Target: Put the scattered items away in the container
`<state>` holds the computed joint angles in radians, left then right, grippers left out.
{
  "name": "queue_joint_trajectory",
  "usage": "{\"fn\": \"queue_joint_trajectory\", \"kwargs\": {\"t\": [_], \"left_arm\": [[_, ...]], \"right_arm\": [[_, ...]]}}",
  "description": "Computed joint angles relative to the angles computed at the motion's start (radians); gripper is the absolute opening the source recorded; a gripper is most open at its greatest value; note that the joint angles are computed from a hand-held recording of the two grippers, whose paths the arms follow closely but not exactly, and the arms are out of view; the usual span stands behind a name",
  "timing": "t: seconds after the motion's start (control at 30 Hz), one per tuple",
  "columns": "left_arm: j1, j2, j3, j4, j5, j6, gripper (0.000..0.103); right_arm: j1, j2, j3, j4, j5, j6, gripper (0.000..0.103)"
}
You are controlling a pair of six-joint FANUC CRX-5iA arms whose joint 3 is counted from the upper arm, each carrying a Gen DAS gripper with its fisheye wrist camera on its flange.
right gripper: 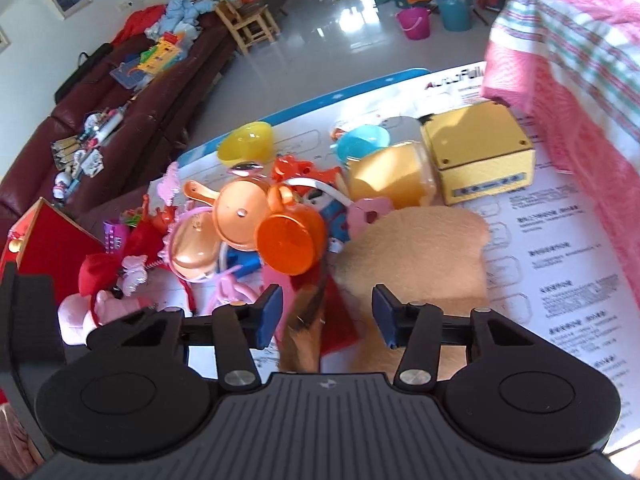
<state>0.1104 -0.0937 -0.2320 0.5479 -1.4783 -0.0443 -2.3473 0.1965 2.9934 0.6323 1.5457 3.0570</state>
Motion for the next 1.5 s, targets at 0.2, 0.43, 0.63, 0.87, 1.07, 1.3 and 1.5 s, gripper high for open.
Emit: {"fn": "queue_joint_trajectory", "kwargs": {"t": [0.2,0.43,0.63,0.87,1.07,1.3,1.5], "left_arm": [[0.017,-0.003,-0.003,0.01,0.006,-0.021,0.097],[0.056,-0.03,-0.033,0.043,0.031,-0.062,0.095],[0.056,-0.057,-0.055,0.041,0.038,-0.033,0.092],[0.065,-0.024,-0.024,0.025,-0.031,-0.025,0.075],[0.085,-0.022,-0.017,0.026,-0.028,-0.023,0.075],[0.101,-0.01,-0.007,0.032,-0.012,0.003,0.081],[0.095,-0.029,-0.029,0.035,0.014,-0.005,0.085]], "right_arm": [[-0.093,0.008,0.078,-0.08,-0.14,0.034,0.019],[-0.088,0.001,0.069,-0.073,-0.166,0.019,0.017],[-0.099,-0.03,0.041,-0.092,-0.146,0.037,0.017],[-0.083,-0.01,0.059,-0.081,-0.129,-0.024,0.019],[-0.095,0.017,0.094,-0.1,-0.182,-0.069,0.027],[-0.089,-0.009,0.073,-0.088,-0.16,-0.067,0.036],[-0.084,-0.029,0.054,-0.082,-0.134,-0.066,0.034]]}}
